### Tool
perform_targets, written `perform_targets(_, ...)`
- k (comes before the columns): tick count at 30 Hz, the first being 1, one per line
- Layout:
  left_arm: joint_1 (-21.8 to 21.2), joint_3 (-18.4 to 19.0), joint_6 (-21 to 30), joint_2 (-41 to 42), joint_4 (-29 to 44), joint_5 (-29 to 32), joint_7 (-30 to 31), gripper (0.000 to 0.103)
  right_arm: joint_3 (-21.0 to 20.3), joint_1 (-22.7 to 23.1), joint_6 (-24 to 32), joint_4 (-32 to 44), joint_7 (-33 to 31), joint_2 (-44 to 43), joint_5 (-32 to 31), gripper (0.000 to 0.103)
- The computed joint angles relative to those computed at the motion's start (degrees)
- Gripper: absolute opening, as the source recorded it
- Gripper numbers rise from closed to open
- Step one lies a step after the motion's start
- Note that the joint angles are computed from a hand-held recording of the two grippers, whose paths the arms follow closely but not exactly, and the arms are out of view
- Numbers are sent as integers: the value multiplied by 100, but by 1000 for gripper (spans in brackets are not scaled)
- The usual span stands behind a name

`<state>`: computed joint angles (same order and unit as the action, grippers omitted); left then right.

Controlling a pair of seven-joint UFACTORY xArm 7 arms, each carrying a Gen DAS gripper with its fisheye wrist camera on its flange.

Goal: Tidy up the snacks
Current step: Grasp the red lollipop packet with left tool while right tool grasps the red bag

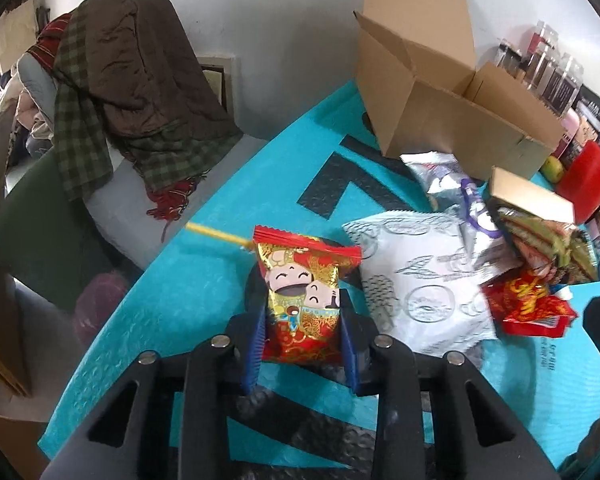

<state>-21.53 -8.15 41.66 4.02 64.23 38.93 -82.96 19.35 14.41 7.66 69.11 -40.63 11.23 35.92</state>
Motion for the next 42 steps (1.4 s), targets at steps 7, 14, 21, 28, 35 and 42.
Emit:
perform_targets(7, -119, -135, 122, -163, 124, 225, -137, 32, -122, -113, 325, 24, 222, -28, 211, 83)
perform_targets(14, -206, -211, 103, -128, 256, 189, -113, 32, -450, -26, 925, 133, 916, 105, -191, 83)
perform_targets(21, -272, -188, 153, -58, 344, 129, -83, 32, -549, 39, 1375, 458, 1283, 406, -478, 86)
perform_targets(28, -282, -147, 144, -7, 366, 118, -97, 32, -728, 269, 1586, 965, 1987, 841, -1477, 91)
perform_targets(35, -279, -124, 95, -1, 306, 27, -80, 32, -693, 281, 1595, 1152, 2306, 1132, -2102, 82)
perform_targets(42, -319, -155, 181, -16, 335, 85, -174, 32, -313, -62, 1151, 857, 1856, 1039, -1635, 67)
